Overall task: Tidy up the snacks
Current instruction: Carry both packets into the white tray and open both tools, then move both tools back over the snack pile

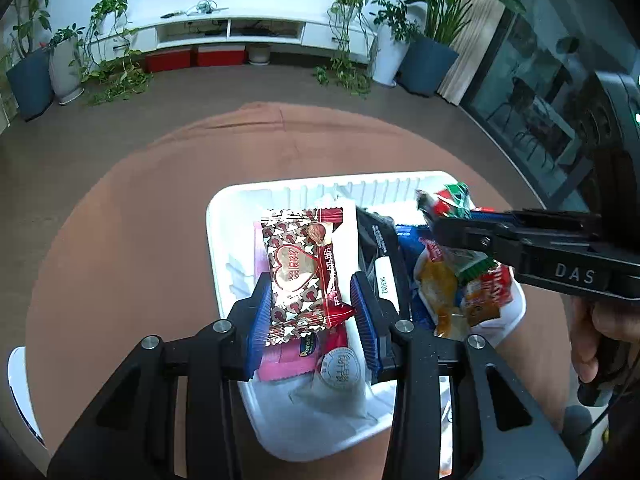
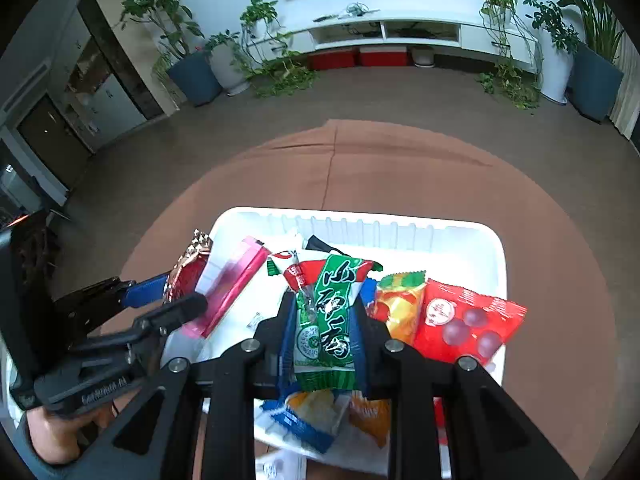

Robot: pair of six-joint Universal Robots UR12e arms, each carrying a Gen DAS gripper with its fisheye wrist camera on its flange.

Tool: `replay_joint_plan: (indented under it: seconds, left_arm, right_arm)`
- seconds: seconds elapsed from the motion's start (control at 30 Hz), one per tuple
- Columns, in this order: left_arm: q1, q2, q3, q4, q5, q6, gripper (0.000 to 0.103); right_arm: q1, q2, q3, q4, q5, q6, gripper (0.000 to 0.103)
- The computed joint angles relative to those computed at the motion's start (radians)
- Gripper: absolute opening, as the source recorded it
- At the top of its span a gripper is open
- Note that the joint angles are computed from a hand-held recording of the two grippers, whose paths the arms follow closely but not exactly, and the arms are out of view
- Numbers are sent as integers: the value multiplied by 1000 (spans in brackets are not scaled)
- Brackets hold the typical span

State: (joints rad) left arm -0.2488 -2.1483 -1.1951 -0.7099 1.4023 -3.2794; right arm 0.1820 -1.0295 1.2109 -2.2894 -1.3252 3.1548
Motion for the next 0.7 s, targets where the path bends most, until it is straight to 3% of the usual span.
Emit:
replay_joint_plan:
  seconds: [0.3, 0.5, 0.6, 0.7]
  left_arm:
    - [-7, -53, 37, 2, 11, -18, 39]
    - [-7, -65, 46, 3, 35, -32, 51]
    - [-6, -63, 40, 12, 38, -33, 53]
    - [-6, -50, 18, 32, 44, -36, 61]
  right_arm:
    - [15, 36, -34, 37, -59, 17, 29]
    - [16, 41, -34, 34, -73, 12, 36]
    - [13, 33, -22, 18, -71, 14, 43]
    - [10, 19, -7, -2, -63, 16, 50]
